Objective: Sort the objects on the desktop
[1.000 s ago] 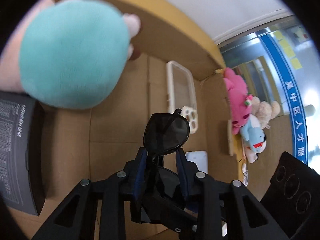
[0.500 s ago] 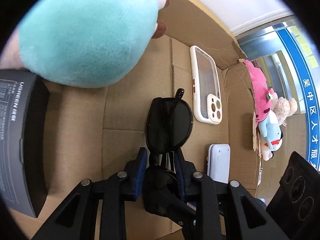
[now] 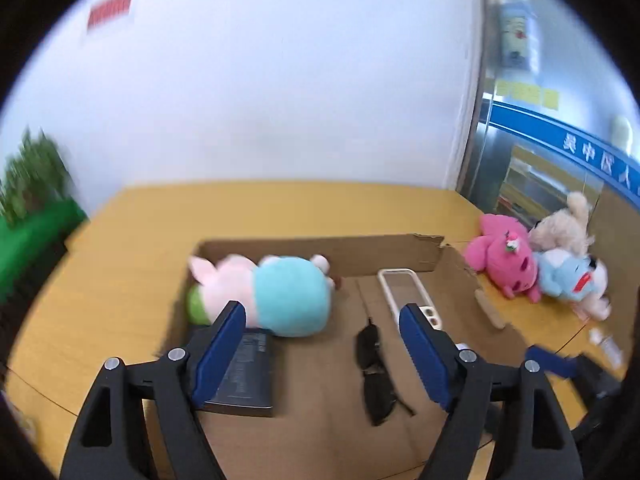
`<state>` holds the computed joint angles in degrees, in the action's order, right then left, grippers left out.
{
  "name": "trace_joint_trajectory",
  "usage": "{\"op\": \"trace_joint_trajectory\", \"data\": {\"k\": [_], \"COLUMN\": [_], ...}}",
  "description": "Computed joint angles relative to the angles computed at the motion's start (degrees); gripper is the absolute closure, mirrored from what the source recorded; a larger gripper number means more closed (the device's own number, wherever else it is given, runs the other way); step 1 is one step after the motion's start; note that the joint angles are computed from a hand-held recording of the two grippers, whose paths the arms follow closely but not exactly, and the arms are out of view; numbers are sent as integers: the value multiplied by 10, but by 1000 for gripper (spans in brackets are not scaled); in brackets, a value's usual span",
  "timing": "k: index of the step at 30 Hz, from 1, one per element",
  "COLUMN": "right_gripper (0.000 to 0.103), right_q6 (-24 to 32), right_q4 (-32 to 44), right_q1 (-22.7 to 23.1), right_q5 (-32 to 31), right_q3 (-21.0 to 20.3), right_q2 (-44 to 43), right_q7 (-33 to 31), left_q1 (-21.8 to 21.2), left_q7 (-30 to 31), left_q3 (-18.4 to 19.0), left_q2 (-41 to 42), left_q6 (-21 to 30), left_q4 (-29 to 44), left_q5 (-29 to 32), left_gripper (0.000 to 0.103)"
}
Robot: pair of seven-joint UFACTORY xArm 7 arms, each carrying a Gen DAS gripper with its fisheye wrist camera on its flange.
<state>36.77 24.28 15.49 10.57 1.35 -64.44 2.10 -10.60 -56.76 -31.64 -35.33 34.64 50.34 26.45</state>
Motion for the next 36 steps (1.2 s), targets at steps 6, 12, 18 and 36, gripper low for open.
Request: {"op": "trace_joint_trajectory", "data": {"k": [6,12,18,36], "right_gripper": [0,0,0,0], "right_q6": [-37,-75,-143,-195], "right_q4": [-98,-172,-226,-224], "right_q1": [-17,-24,-17,-27], "right_q5": [-31,-59,-92,-111], "right_q3": [53,42,40,27], "right_q2": [-147,-168,-199,-141], "right_q7": [41,58,45,50], "left_q1": [16,10,29,36], "left_q7": [-79,-144,-188,-234], "left_q3": [-93,-101,-122,-136], "left_q2": [-79,-115,-100,-100], "left_q6": [43,33,12,-4], "left_q4": [-71,-134,-148,-163], "left_q5": [45,32,49,97], "left_gripper": [24,24,24,19]}}
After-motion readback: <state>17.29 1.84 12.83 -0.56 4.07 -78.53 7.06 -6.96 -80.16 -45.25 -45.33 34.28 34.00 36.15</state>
